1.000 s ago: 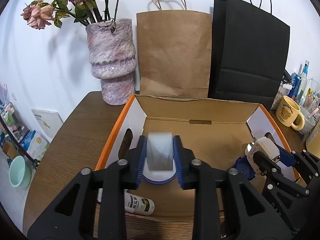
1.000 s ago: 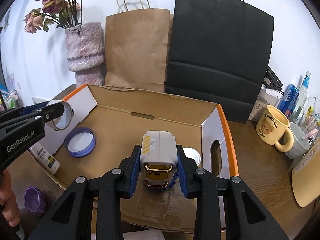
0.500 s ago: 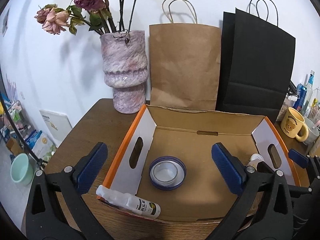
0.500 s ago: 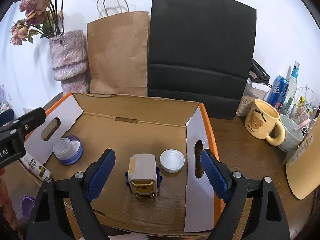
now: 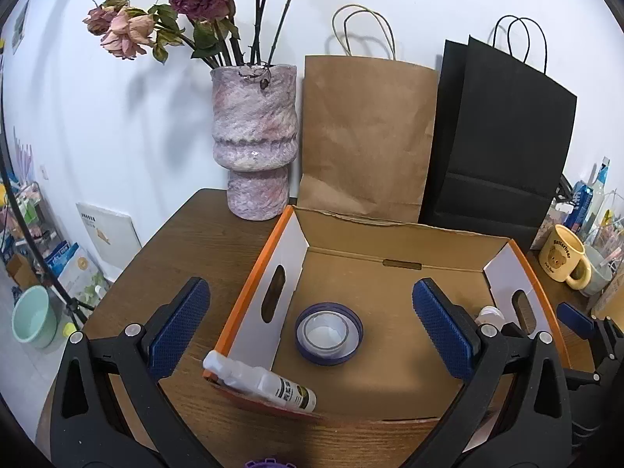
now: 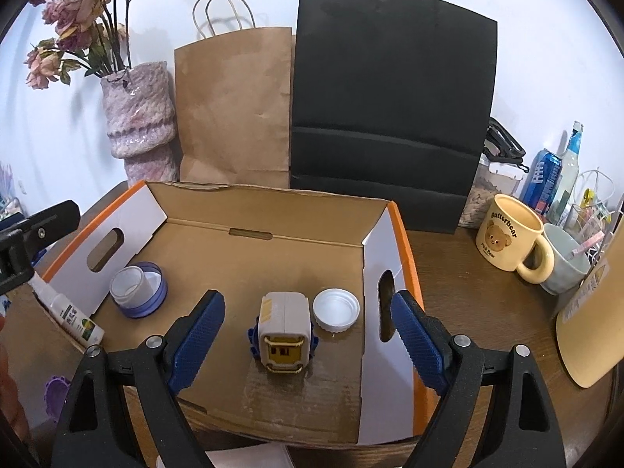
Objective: Organize rigid objects
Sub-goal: 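Withdraw both tools from the box toward the green spray bottle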
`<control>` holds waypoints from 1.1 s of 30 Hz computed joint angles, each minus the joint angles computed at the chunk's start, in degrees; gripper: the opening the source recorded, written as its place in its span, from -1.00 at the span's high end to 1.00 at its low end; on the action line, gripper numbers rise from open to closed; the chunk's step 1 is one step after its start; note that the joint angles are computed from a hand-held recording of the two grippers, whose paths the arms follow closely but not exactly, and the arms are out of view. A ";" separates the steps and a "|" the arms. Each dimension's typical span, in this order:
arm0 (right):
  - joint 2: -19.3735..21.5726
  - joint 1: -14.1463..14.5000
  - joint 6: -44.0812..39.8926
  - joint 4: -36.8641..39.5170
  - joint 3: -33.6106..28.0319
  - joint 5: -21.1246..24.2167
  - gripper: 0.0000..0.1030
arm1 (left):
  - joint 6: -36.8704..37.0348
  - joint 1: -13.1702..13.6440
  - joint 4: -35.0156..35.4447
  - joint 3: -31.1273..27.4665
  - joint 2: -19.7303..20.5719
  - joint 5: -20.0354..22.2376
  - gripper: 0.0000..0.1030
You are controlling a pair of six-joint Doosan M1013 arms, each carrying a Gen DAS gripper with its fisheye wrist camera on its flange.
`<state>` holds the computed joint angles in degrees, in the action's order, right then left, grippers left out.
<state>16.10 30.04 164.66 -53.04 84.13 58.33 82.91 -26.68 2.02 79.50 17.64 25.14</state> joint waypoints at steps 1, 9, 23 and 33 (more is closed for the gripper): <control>-0.14 0.10 0.23 -0.24 0.14 0.05 -0.77 | 0.27 0.07 -0.44 0.18 -0.17 -0.12 -1.00; -1.33 1.18 1.21 -1.54 1.46 0.92 -0.77 | 2.35 0.19 -1.43 2.00 -1.58 -0.70 -1.00; -3.61 3.39 3.81 -3.57 4.62 2.56 -0.77 | 5.98 0.30 -3.53 6.71 -4.85 -2.98 -1.00; -5.38 5.71 8.95 -6.35 7.34 4.09 -0.77 | 10.25 0.52 -7.23 10.16 -7.16 -3.12 -1.00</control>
<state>10.72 35.74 173.61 -59.39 91.48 62.41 93.16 -26.16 -5.21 89.66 10.48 22.03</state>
